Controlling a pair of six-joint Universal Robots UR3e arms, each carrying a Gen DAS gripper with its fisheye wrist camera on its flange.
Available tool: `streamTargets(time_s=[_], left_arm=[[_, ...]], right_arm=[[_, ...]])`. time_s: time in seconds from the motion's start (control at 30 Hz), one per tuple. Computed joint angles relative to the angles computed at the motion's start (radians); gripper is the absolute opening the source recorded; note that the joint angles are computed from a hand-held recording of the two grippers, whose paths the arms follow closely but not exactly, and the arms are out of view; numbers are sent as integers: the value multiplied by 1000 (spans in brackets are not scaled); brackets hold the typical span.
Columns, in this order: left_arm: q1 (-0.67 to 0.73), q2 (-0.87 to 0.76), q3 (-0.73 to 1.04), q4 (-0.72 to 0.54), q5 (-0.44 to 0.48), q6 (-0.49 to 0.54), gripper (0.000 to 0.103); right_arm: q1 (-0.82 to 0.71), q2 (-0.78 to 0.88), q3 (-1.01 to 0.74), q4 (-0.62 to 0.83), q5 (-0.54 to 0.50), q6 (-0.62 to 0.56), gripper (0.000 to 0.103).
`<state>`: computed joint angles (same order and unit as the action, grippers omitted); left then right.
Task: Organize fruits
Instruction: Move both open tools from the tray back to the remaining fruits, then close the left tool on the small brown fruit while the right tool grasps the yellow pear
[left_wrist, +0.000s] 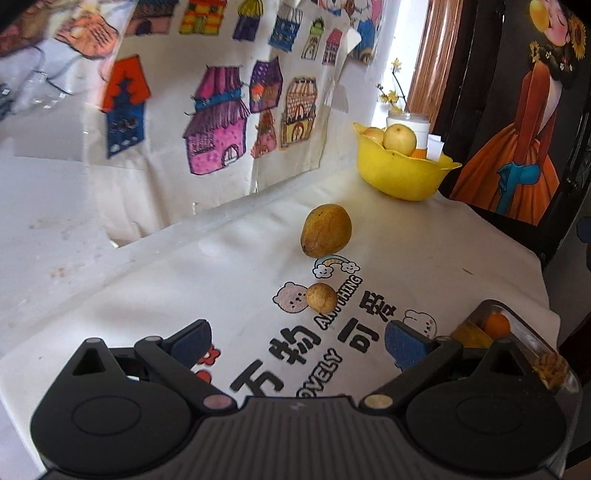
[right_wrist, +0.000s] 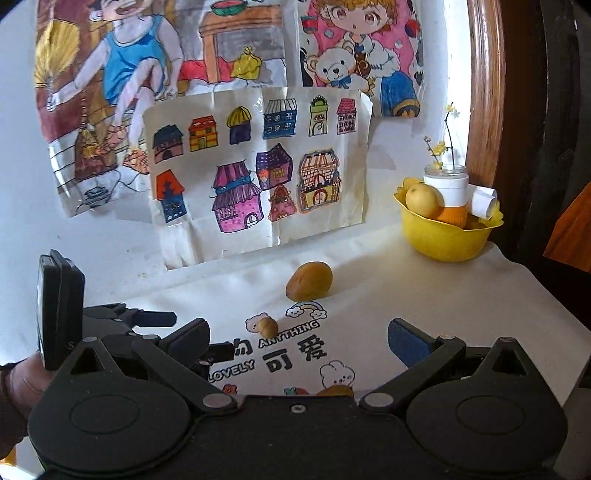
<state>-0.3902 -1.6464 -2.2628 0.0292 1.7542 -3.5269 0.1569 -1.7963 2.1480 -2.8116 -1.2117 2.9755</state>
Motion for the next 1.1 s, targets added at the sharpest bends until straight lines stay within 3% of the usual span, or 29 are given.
streamTargets(time_s=[0.23,0.47,0.7,0.87,1.1], left_arm=[[46,-161,118,19,-71,39,88],[46,-293,220,24,-90,100,64],[29,-381,287,61,-59,125,59],[10,-396,304,60,-26,159,34],[11,-396,285,91,-37,166,31]], right_arm=[[4,230,-112,-79,9,2,102],[6,473,-293,-101,33,17,102],[14,659,-492,-72,46,32,102],[24,732,-589,-31,43,32,102],[51,818,-719,20,27,16,102]])
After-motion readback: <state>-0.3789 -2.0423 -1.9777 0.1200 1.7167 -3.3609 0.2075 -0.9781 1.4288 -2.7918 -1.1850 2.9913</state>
